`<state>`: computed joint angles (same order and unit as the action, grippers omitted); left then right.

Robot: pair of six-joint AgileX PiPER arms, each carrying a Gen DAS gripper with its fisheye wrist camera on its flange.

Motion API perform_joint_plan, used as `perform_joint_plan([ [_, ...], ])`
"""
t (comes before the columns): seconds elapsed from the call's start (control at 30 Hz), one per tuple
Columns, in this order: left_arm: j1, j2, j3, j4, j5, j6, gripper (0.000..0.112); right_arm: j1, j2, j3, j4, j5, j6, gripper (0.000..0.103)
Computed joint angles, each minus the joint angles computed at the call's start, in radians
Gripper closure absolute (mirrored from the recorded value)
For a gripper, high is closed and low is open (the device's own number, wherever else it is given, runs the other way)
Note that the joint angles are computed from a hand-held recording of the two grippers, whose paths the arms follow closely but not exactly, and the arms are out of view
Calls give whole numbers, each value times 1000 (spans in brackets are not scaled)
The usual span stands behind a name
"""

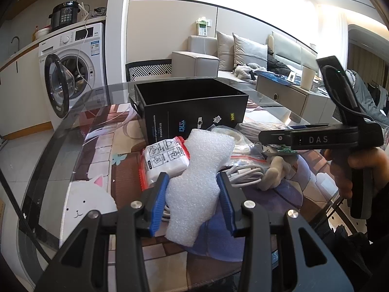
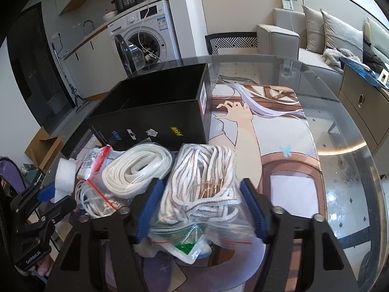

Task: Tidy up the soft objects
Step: 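Lift the foam with the left gripper while the right gripper carries the rope bag toward the black box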

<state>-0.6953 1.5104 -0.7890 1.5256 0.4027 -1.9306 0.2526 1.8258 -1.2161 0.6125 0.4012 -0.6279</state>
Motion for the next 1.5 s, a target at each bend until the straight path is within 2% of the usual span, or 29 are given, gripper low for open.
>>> perform_joint_plan([
  [0.2, 6, -1, 5, 8, -1, -12, 73, 1, 56, -52, -16, 9, 39, 30],
  [0.27, 9, -2, 6, 10, -4, -13, 73, 3, 50, -39, 4, -8, 15, 37],
  [0.4, 8, -3, 9, 14, -2, -18, 73, -4, 20, -4, 59, -32, -48, 56],
  [0.5, 10, -9, 15, 23, -3, -28, 73, -23, -6, 23, 125, -27, -111, 62],
  [0.77, -8, -48, 37, 35, 21, -54, 73, -60, -110, 146, 390, -46, -403, 62],
  [1.03, -26, -74, 15, -7, 39, 2, 73, -53, -204, 196, 520, -43, -550, 62],
  [1.23, 1, -64, -56, -105, 40, 115, 73, -28, -218, 170, 489, -44, -520, 62],
  [1.5, 87, 23, -226, -307, 25, 337, 73, 20, -179, 70, 341, -55, -371, 62],
])
